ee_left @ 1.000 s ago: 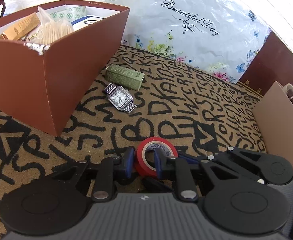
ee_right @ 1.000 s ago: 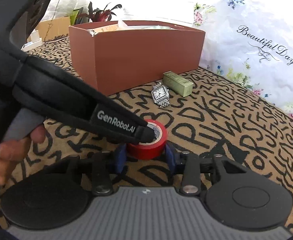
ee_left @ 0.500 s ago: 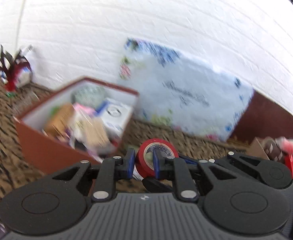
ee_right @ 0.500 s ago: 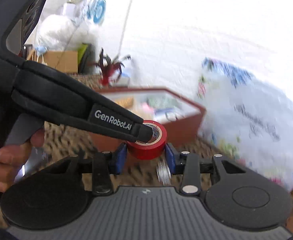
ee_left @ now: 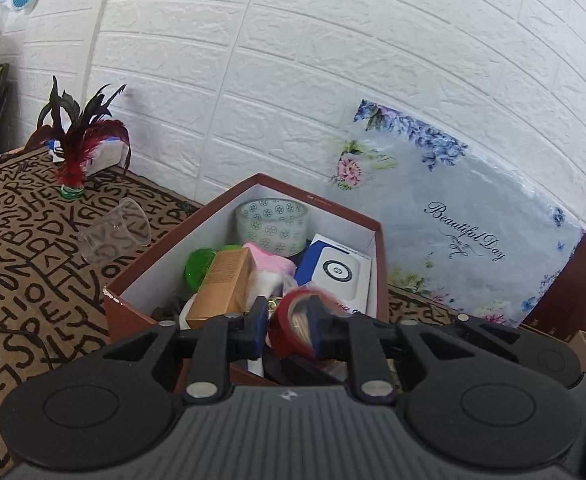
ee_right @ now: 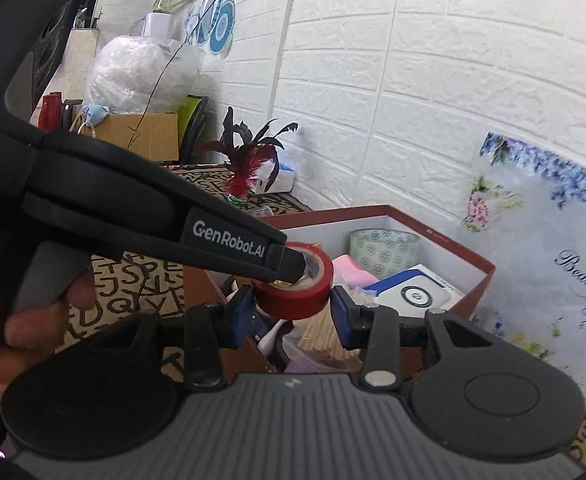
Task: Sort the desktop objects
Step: 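Carry the red tape roll to the brown box and release it with the left tool, then move both tools back to the table toward the silver wristwatch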
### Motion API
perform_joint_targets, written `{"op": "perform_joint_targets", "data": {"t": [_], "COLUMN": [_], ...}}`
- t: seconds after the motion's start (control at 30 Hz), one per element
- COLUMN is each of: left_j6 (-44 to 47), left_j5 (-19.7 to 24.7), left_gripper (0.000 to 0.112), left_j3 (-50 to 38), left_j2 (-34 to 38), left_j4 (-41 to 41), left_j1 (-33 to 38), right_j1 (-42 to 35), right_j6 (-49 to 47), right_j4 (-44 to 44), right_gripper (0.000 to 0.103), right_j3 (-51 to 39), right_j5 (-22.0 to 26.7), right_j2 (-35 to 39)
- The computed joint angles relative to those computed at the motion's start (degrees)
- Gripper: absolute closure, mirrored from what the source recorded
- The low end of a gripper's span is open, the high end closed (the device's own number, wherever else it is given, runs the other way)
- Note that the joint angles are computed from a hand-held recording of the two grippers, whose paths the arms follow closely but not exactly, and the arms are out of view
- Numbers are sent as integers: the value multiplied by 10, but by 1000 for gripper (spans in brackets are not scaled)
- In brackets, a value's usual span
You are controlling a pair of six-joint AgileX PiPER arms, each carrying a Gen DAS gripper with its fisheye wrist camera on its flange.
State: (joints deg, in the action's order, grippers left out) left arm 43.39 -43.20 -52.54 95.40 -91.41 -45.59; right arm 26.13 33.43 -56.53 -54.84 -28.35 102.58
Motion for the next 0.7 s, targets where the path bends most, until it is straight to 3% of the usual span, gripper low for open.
{"op": "perform_joint_targets", "data": {"t": [0.07, 0.1, 0.17, 0.3, 0.53, 0.7], "left_j6": [-14, -33, -45, -49, -37, -70], "left_j5": [-4, -29, -57, -39, -49, -67], "left_gripper": [23, 20, 20, 20, 20, 19], "left_j3": [6, 14, 22, 18, 6, 8], "left_j2": [-1, 0, 3, 4, 11, 14], "left_j4": [2, 17, 34, 31, 9, 6], "left_j1": [-5, -18, -36, -38, -69, -113], "right_j1": [1, 1, -6, -25, -53, -95], "right_j6": [-7, -42, -64, -53, -43, -31], "right_j4": [7, 37, 52, 47, 44, 27], "right_gripper": [40, 39, 35, 33, 32, 32], "right_j3": [-3, 11, 22, 43, 75, 122], "right_j5": [9, 4, -1, -8, -18, -56], "right_j2": [5, 0, -5, -20, -40, -75]}}
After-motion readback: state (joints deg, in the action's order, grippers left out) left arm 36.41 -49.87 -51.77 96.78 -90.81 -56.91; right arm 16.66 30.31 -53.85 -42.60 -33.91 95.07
